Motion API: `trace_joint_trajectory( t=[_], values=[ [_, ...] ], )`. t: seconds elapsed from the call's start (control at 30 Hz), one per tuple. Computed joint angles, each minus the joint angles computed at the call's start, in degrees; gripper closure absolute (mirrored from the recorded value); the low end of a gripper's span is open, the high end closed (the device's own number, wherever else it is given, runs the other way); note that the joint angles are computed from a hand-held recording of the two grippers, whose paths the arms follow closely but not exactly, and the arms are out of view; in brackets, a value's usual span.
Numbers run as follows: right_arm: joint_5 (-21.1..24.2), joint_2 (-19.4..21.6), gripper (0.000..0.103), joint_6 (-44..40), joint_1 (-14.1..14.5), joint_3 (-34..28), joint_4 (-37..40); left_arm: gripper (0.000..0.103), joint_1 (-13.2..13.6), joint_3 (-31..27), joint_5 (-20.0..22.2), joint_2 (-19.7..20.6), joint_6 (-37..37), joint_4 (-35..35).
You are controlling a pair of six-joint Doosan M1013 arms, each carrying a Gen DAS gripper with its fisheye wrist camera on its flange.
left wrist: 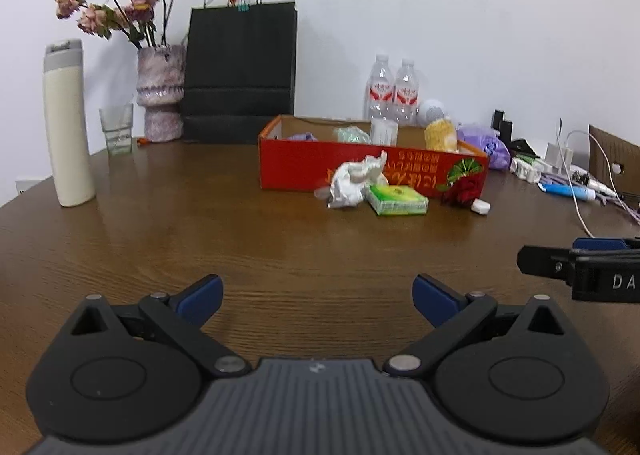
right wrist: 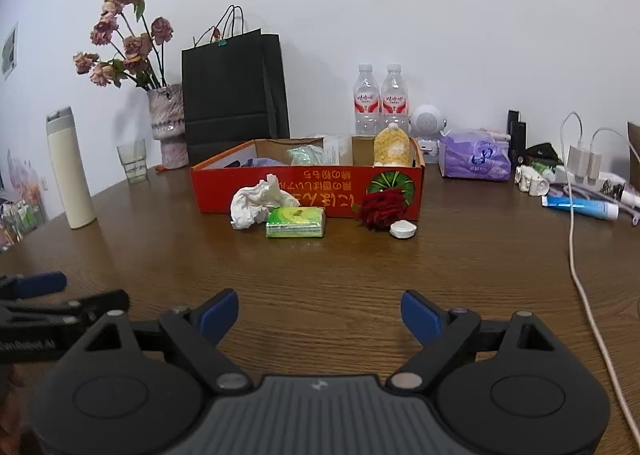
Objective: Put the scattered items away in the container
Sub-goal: 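Withdraw both tools from the box toward the remaining items, then grasp the second crumpled tissue with the left tool while the right tool grasps the red rose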
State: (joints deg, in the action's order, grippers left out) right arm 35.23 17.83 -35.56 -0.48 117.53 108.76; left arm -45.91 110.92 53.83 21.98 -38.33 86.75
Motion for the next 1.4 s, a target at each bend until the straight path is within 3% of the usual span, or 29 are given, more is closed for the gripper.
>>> trace_joint_trajectory(
  t=[0.2, 0.37, 0.5, 0.57, 0.63, 0.73, 0.8, 0.83, 0.9, 0.97, 1.03, 1.23, 1.4],
  values=[
    [-0.4, 1.0, 0.015, 3.4, 0.2, -1.0, -3.2, 0.0, 1.3, -0.8, -2.4, 0.2, 1.6, -0.7],
    [-2.9, 2.8, 0.016, 4.0, 0.8, -4.9, -2.5, 0.0, 4.4, -2.7, -4.9, 0.5, 3.4, 2.5],
    [-5.6, 6.8, 0.018, 8.9, 2.0, -11.7, -6.6, 0.0, 8.9, -5.0, -12.1, 1.5, 5.0, 7.9],
    [-5.9, 9.5, 0.021, 15.1, 2.6, -16.1, -11.9, 0.016, 11.2, -7.2, -16.3, 2.5, 8.0, 7.5],
    [-7.0, 11.9, 0.024, 21.3, 3.2, -20.1, -16.5, 0.025, 13.1, -9.8, -19.6, 3.9, 12.4, 6.0],
    [-8.2, 14.8, 0.032, 32.3, 3.7, -24.8, -23.2, 0.026, 15.2, -13.3, -22.5, 6.2, 17.6, 2.2],
    [-5.8, 16.3, 0.038, 38.1, 3.5, -27.2, -26.4, 0.032, 16.0, -15.0, -23.3, 7.2, 19.2, 0.1],
    [-5.0, 16.7, 0.046, 39.7, 3.5, -27.9, -27.7, 0.042, 16.3, -15.3, -24.0, 7.6, 18.5, 0.3],
    [-4.6, 17.0, 0.05, 39.5, 3.7, -28.2, -28.2, 0.056, 16.9, -15.5, -25.6, 7.9, 18.2, -0.5],
    [-3.9, 17.1, 0.055, 37.2, 3.7, -27.7, -27.0, 0.084, 17.2, -15.5, -26.6, 8.0, 18.8, -1.6],
    [-3.0, 17.0, 0.059, 36.3, 3.6, -27.4, -26.5, 0.09, 16.9, -15.3, -25.7, 8.0, 18.5, -1.0],
    [-0.7, 14.6, 0.061, 27.6, 3.1, -24.0, -19.5, 0.093, 13.1, -10.6, -19.7, 4.5, 8.0, 8.9],
    [3.2, 9.8, 0.061, 19.6, 2.1, -16.4, -14.0, 0.093, 8.6, -5.4, -15.4, 1.5, 2.3, 6.7]
  ],
)
